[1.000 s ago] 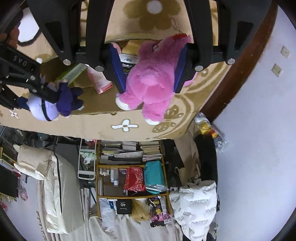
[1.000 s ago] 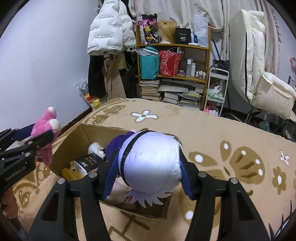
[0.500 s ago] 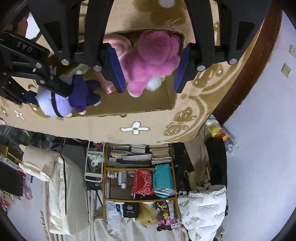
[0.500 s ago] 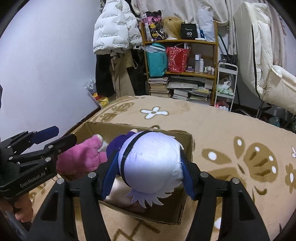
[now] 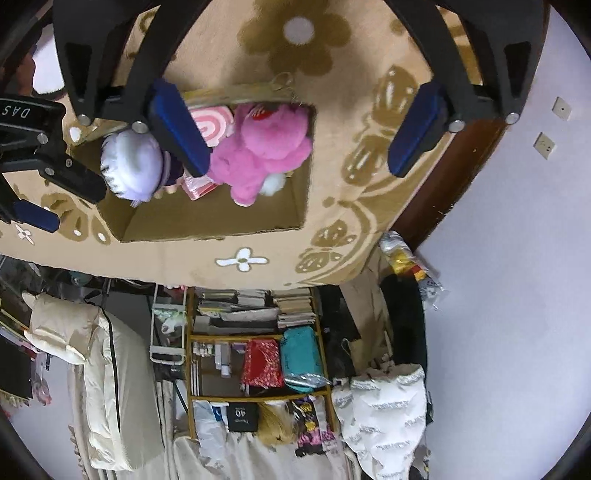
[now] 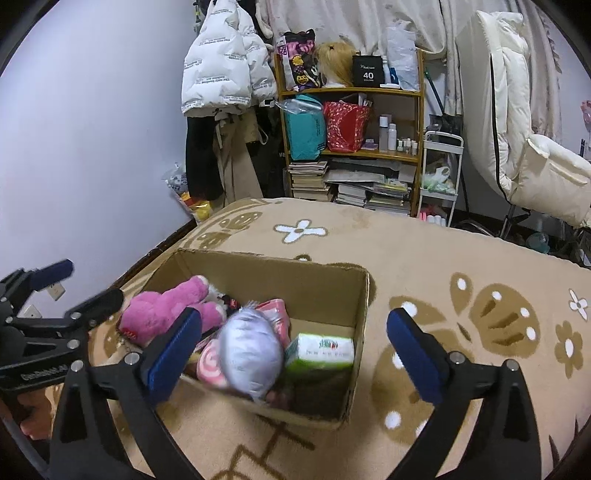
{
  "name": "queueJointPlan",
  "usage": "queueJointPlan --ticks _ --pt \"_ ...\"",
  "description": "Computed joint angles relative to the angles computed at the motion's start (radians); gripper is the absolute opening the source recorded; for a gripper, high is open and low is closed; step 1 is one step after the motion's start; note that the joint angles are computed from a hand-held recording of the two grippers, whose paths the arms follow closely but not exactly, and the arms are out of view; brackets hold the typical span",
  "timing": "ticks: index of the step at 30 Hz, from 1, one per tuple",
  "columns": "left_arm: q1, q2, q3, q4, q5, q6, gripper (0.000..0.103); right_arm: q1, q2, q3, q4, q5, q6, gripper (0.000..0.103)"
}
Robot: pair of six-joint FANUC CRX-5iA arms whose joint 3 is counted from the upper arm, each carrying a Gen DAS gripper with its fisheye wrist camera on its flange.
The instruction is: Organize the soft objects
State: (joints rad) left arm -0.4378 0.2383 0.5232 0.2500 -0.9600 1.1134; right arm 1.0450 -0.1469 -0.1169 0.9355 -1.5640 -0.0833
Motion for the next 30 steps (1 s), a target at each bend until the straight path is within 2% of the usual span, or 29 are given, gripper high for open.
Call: queueJointPlan --ticks 15,21,24,30 --pt "0.093 -0.230 -0.226 0.097 0.056 -0.088 0.102 0.214 0.040 0.098 0.060 -0.266 -0.035 0.103" --pt "0.121 -0.301 -0.314 0.130 0.049 -0.130 0.103 0.291 0.048 0.099 0.064 -0.340 -0.092 0.103" --pt "0.129 -0.326 -0.345 0.116 0.057 -0.106 0.103 0.322 0.050 0.092 0.051 -0.370 -0.137 0.103" --pt "0.150 -0.361 -0.395 0.115 0.067 -0.125 0.102 0.344 0.059 0.088 0.028 -0.408 -0.175 0.103"
